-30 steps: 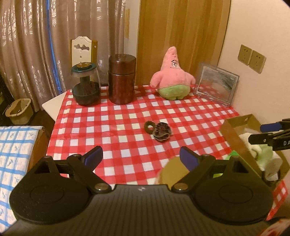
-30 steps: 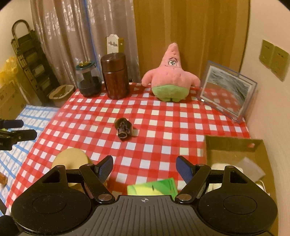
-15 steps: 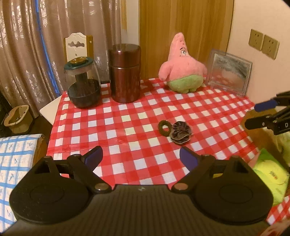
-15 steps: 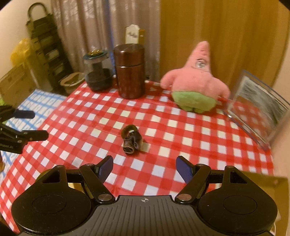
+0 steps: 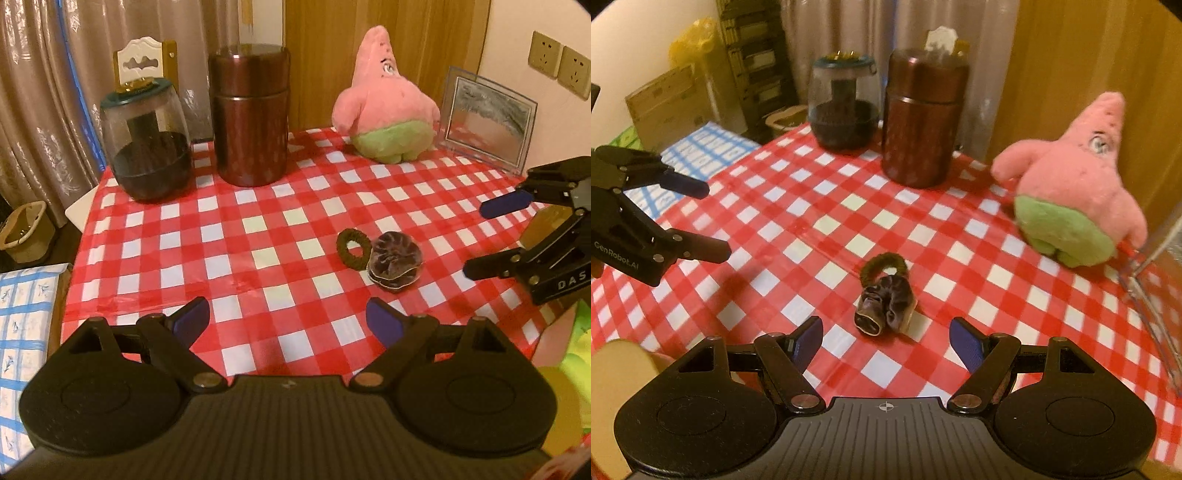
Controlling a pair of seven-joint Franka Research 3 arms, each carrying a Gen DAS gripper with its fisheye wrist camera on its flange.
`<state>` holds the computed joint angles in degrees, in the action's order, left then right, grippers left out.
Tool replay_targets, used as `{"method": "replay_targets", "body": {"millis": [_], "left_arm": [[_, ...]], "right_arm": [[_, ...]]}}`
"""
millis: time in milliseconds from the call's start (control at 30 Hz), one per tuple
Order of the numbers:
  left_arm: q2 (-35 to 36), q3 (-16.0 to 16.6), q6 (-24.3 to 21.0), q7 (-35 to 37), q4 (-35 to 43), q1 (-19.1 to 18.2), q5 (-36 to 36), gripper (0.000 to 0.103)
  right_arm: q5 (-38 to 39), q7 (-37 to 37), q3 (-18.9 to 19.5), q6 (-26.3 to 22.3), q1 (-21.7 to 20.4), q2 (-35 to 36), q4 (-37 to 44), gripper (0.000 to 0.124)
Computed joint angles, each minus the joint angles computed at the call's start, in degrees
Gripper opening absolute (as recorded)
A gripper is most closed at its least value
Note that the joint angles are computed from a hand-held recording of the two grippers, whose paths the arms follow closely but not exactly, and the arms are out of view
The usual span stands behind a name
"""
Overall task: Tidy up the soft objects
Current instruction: 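Reach right tool to the brown scrunchie while left reaches the green hair tie, then grasp the brown scrunchie with right tool while left grasps the green hair tie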
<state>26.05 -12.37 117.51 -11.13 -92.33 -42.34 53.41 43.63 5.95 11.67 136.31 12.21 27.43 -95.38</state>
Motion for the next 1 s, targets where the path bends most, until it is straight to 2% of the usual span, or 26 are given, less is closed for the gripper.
{"method": "replay_targets", "body": {"millis": [267,333,667,767,900,1000], "left_arm": [[1.72,1.01,4.31,-0.52,-0.54,1.29,0.89,0.09],[2.01,1.33,5.04,-0.25,-0.56,1.48,1.04,0.09],[4.17,2.36,7.34,3.25,1.34,2.14,0.79,0.09],[4.88,2.88,8.3,3.68,1.91,2.14,0.94,0.09],[5.87,3.39,9.59,4.69,2.79,2.37,0.62,0.09],[6.63,3.89,11.77,5.97,3.15,2.79,0.91,0.09]], "right_arm": [[-3.6,0.28,0.72,-2.29,1.28,7.0,6.93,0.074],[-4.67,0.18,0.89,-2.51,1.65,8.35,8.22,0.068],[-7.99,-0.29,1.57,0.59,2.54,11.64,10.23,0.053],[-7.87,-0.76,2.05,1.09,2.2,12.01,10.15,0.044],[-7.71,0.47,1.95,0.94,2.03,12.13,10.35,0.018],[-6.79,1.64,1.97,1.48,1.3,11.67,10.19,0.014]]}}
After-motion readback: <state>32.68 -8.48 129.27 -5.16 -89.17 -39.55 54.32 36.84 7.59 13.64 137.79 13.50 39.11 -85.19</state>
